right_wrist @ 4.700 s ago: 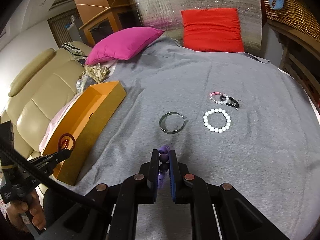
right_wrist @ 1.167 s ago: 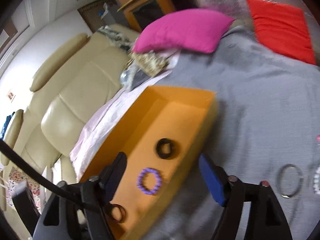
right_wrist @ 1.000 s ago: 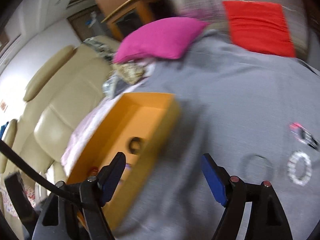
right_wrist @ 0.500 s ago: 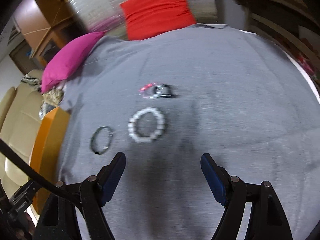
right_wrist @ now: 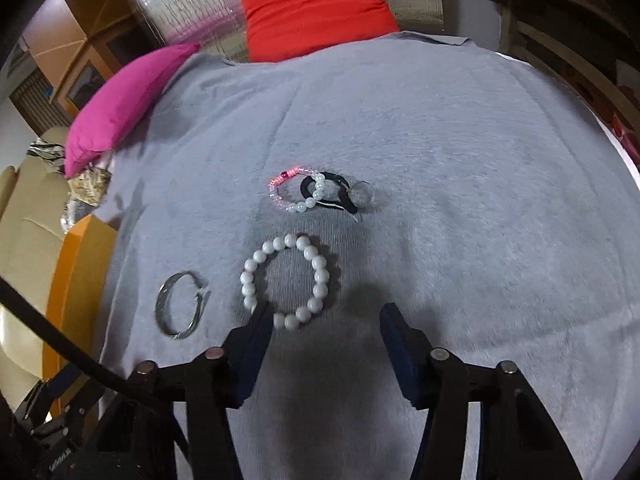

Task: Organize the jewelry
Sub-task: 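Withdraw both open tools from the box back over the bed, then grasp the silver bangle with the left tool while the right tool grasps the white bead bracelet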

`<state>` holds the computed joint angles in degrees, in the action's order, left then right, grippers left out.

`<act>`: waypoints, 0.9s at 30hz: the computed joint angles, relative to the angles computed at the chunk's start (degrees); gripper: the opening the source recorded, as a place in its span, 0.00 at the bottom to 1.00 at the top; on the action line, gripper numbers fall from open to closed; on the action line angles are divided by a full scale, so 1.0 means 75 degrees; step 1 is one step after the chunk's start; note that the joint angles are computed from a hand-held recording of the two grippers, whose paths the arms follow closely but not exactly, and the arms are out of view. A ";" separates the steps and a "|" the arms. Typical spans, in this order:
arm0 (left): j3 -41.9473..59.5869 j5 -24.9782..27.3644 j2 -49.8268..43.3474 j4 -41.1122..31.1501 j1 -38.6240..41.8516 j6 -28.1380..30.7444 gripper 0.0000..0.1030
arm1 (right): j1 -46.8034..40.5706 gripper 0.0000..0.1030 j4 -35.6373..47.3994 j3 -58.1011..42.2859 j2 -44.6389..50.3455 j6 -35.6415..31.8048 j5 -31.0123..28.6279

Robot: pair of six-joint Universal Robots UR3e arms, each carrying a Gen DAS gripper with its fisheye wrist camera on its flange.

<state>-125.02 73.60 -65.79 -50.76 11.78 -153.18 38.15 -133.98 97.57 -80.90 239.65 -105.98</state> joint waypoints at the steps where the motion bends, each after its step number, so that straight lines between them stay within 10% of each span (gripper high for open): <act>1: 0.0150 0.0104 -0.0298 0.0148 -0.0214 -0.0150 0.68 | -0.0060 0.49 0.0106 -0.0177 0.0144 -0.0071 0.0023; 15: 0.1863 0.0895 -0.3232 0.1214 -0.1980 -0.1456 0.67 | -0.0226 0.13 0.0208 -0.0497 0.0663 -0.0506 0.0060; 27: 0.2466 0.1357 -0.4246 0.1440 -0.2498 -0.1653 0.67 | -0.0213 0.11 0.0094 -0.0313 0.0582 -0.0808 0.0095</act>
<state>-106.52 83.78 -97.63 -39.95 -6.95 -165.57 36.55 -133.28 95.22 -76.54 233.59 -105.27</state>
